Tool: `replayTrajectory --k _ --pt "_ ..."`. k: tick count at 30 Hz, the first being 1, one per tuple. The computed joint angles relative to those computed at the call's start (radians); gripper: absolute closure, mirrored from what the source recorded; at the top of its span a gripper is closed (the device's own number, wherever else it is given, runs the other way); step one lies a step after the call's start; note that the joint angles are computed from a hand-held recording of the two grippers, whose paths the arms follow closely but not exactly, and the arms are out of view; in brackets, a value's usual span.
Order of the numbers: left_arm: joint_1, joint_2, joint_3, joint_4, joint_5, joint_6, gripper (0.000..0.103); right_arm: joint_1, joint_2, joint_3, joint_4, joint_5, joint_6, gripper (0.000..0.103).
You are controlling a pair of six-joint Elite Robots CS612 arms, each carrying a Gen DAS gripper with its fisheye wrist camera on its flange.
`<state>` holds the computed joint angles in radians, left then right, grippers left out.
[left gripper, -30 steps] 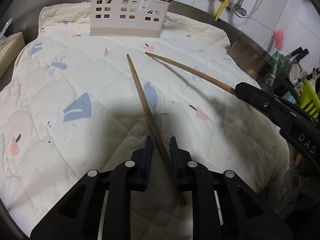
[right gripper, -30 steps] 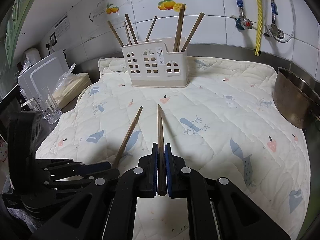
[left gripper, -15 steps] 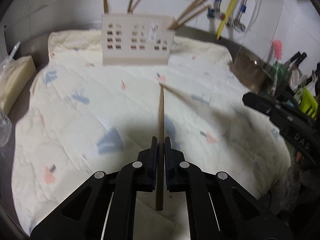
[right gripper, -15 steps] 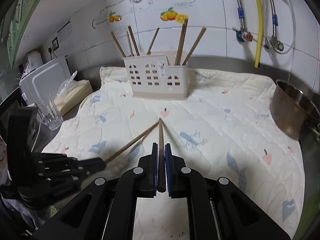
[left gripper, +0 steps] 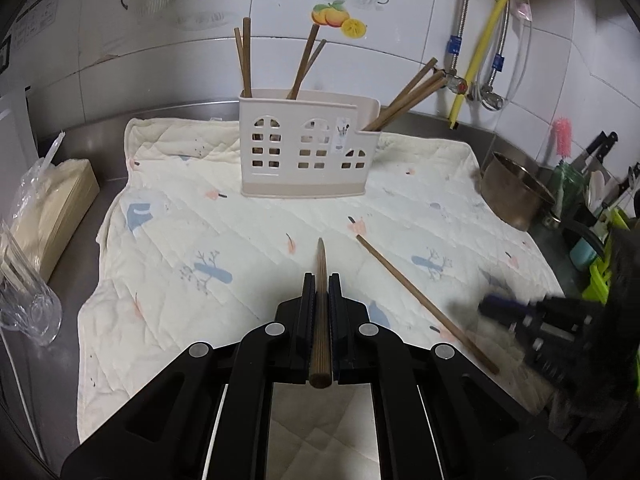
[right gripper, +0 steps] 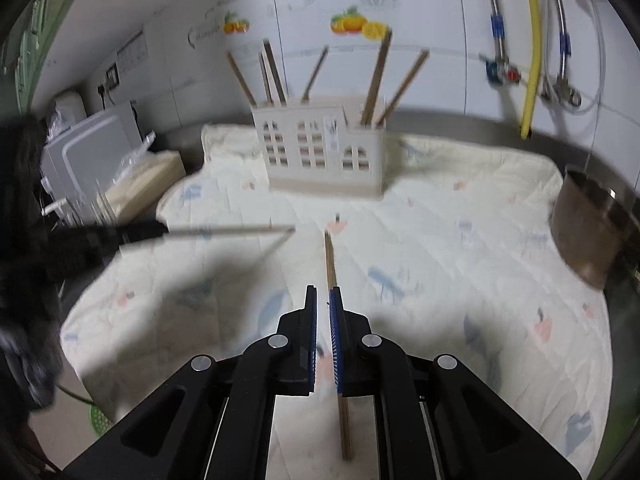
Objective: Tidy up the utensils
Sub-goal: 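Lift the right gripper's chopstick into the holder while the left gripper inserts its chopstick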
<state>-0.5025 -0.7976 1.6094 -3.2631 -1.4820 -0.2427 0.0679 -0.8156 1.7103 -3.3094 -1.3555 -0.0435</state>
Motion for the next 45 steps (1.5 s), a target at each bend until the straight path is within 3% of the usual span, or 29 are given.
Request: replayTrajectory --k 9,22,27,37,45 --pt "0.006 0.002 -0.011 0.004 -0.001 0.0 0.098 -0.001 0.02 0.01 0.089 -0.027 -0.005 0.095" --pt "0.01 0.002 -0.017 0.005 0.0 0.0 0.098 -0.006 0.027 0.017 0.103 -0.021 -0.004 0.095" --pt "0.013 0.0 -0.019 -0.001 0.005 0.006 0.098 -0.004 0.017 0.024 0.075 -0.029 -0.012 0.096" --pt "0.026 0.007 -0.055 0.025 -0.017 0.01 0.098 -0.003 -0.007 -0.008 -0.083 -0.017 -0.044 0.096" --pt "0.032 0.003 -0.091 0.018 -0.017 0.049 0.098 -0.006 0.01 -0.102 -0.063 0.028 -0.041 0.096"
